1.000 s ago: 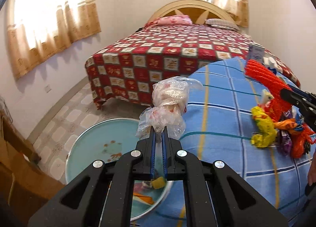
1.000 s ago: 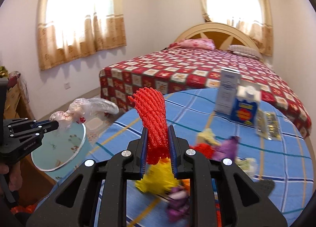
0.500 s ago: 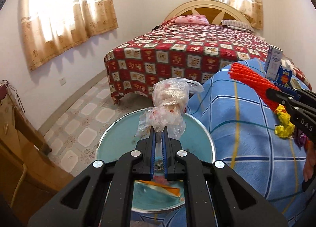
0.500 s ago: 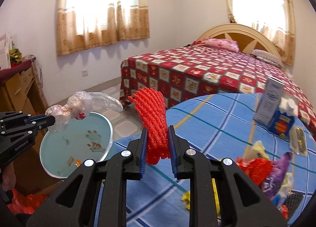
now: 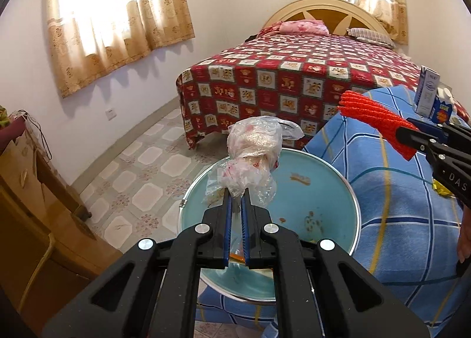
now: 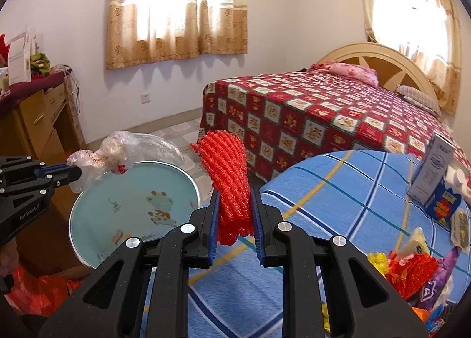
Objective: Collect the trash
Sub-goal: 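Carry the clear bag with the left gripper while the right carries the red net over the bin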
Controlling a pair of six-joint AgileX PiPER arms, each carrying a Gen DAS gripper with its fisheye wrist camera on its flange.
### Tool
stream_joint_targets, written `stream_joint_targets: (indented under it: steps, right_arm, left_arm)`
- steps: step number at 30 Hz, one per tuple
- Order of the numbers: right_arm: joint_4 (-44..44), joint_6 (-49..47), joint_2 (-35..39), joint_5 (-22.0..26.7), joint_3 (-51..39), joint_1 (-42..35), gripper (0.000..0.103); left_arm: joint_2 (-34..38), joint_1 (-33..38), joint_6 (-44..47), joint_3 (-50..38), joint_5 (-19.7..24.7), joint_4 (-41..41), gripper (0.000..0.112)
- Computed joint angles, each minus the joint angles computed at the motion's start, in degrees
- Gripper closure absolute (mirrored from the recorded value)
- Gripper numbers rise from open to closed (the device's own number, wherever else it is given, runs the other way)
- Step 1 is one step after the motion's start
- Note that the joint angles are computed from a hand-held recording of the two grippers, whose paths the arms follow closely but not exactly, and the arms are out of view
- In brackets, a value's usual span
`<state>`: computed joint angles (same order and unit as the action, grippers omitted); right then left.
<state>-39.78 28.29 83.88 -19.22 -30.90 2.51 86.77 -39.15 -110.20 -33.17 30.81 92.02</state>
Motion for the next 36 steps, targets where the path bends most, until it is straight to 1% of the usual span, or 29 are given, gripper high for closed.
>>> stream_joint_targets:
  steps: [17,22,36]
  right_arm:
    - [9.48,-8.91,3.81,2.27,-3.74,8.35,0.082]
    - [10.79,-10.09,4.37,2.51,-4.3,9.4,0.082]
    - [14.95,-14.15,4.96,1.91,-3.98,10.85,0.082]
  left_arm:
    - [-1.86,4.82,0.65,2.7,-2.11,0.88,0.106]
    - [-1.85,5.59,0.59,2.81,-2.6,1.2,0.106]
    - [-1.58,5.86,0.52,2.53,-2.25,0.87,0.106]
